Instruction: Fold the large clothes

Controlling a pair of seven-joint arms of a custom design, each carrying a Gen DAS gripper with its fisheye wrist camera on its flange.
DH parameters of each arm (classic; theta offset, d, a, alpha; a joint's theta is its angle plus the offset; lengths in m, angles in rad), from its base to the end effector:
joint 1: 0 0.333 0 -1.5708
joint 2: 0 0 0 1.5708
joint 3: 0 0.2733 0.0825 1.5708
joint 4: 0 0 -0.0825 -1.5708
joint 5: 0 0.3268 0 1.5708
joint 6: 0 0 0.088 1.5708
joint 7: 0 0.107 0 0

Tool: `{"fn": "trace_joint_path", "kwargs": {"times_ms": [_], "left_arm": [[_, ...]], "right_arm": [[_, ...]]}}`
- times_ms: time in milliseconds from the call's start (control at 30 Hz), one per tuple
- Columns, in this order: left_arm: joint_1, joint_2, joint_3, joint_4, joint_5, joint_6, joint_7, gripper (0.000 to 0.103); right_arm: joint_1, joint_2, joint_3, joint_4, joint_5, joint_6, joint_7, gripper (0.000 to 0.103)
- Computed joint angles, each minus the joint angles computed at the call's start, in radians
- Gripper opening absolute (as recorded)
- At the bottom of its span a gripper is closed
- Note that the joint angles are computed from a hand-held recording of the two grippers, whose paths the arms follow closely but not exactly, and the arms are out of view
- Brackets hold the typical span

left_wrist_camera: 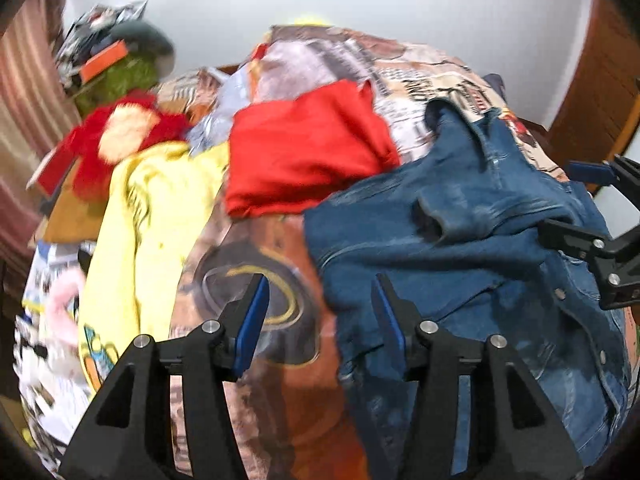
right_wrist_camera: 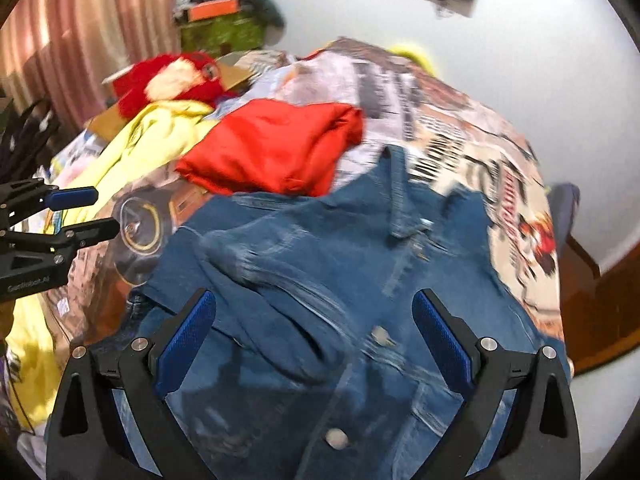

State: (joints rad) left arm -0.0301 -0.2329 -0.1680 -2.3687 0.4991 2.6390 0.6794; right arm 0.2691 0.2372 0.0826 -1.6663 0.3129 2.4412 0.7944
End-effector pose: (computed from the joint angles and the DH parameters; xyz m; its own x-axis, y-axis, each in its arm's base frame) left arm 0.4528 -0.1062 0.4567 0.2980 -0.9544 0.0155 -0.7788 -0.2525 -0.5743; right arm 0.5746 0.2064 0.5042 0.7796 -0.6164 0.1107 -0.4663 -0.6894 -0.5543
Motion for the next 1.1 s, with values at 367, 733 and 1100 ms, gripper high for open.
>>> {"fn": "trace_joint_path", "kwargs": {"times_ms": [367,733,1100], "left_arm": [[-0.002,-0.001,0.011,-0.074,-0.068,0.033,-0.024,0.052],[-0.055,0.112,0.017,-0.037,-0.193,0.041,0.116,0.052],[-0.064,0.244,0.011,0.086,-0.197,-0.033,0.102,0.052]], "right_arm": [[0.049,0.327,0.003,0.448,-0.084,-0.384,0.176,0.054],[0.018,0.292,0.023,0.446,-0.010,-0.382,0.108,0.014],[-0.101,0.258,0.025,0.626,0.178,-0.264,0.144,0.013]]}}
